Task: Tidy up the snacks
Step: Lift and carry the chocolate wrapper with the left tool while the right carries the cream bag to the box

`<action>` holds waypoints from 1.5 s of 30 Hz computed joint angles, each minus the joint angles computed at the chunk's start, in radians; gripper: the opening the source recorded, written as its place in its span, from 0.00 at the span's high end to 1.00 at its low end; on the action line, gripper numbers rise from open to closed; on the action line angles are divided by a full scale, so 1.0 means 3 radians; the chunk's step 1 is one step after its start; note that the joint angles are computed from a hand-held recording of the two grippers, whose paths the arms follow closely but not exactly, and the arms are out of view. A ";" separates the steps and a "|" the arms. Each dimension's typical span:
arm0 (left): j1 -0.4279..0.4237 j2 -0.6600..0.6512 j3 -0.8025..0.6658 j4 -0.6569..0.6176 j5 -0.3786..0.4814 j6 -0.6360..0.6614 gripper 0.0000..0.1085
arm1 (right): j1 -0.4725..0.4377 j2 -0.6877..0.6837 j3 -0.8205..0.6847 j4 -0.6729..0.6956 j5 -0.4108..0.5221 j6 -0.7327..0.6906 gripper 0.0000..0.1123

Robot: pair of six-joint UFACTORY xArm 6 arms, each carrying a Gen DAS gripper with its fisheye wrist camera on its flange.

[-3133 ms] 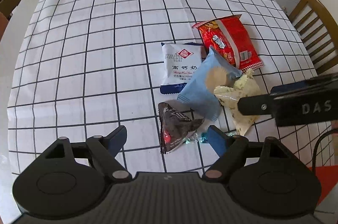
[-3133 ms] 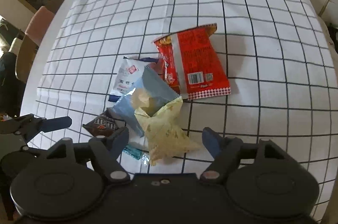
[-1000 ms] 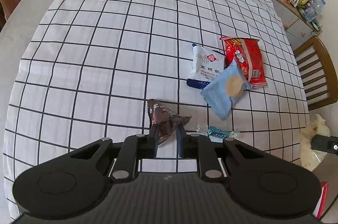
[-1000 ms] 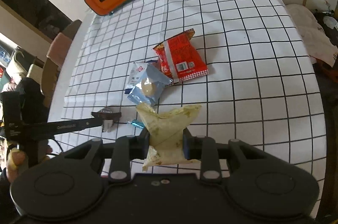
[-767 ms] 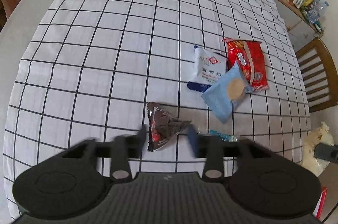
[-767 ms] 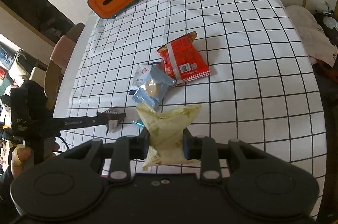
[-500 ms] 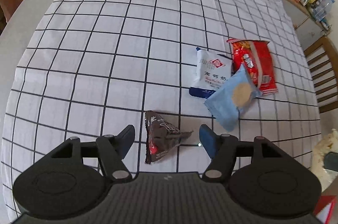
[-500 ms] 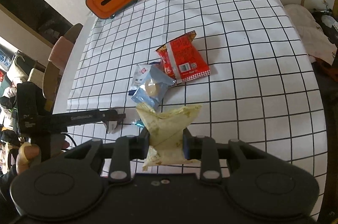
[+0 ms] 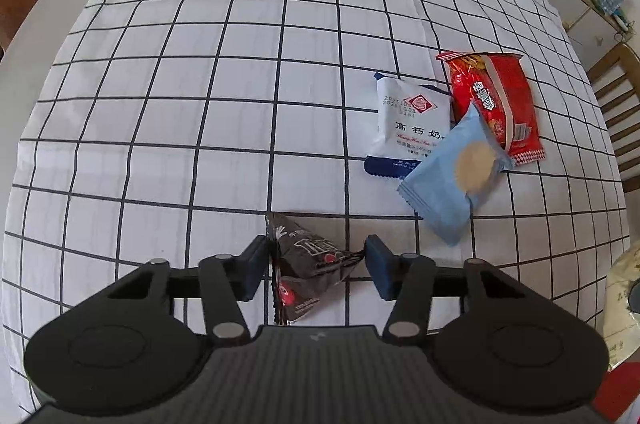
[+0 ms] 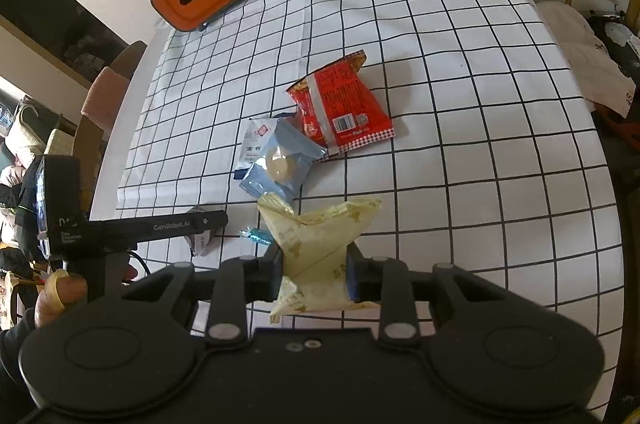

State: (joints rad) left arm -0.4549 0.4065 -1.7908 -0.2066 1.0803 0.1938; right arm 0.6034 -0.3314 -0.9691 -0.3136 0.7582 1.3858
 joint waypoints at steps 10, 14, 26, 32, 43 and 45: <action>0.0044 -0.0088 0.0123 -0.0016 -0.0068 -0.0040 0.65 | 0.0003 -0.0015 0.0025 0.0014 0.0013 0.0014 0.75; 0.0094 -0.0130 0.0139 -0.0051 -0.0039 -0.0083 0.65 | 0.0016 -0.0056 0.0054 0.0002 0.0002 0.0034 0.75; 0.0182 -0.0554 0.0425 -0.0260 -0.0033 0.0007 0.65 | 0.0140 -0.0256 0.0090 -0.0066 0.0055 0.0007 0.75; 0.0182 -0.0898 0.0649 -0.0363 -0.0021 0.0122 0.65 | 0.0262 -0.0428 0.0129 -0.0097 0.0112 -0.0025 0.75; 0.0072 -0.1656 0.1249 -0.0394 -0.0009 0.0154 0.65 | 0.0597 -0.0722 0.0226 -0.0168 0.0297 0.0003 0.75; 0.0033 -0.1791 0.1368 -0.0385 0.0004 0.0144 0.65 | 0.0667 -0.0765 0.0254 -0.0185 0.0328 0.0025 0.75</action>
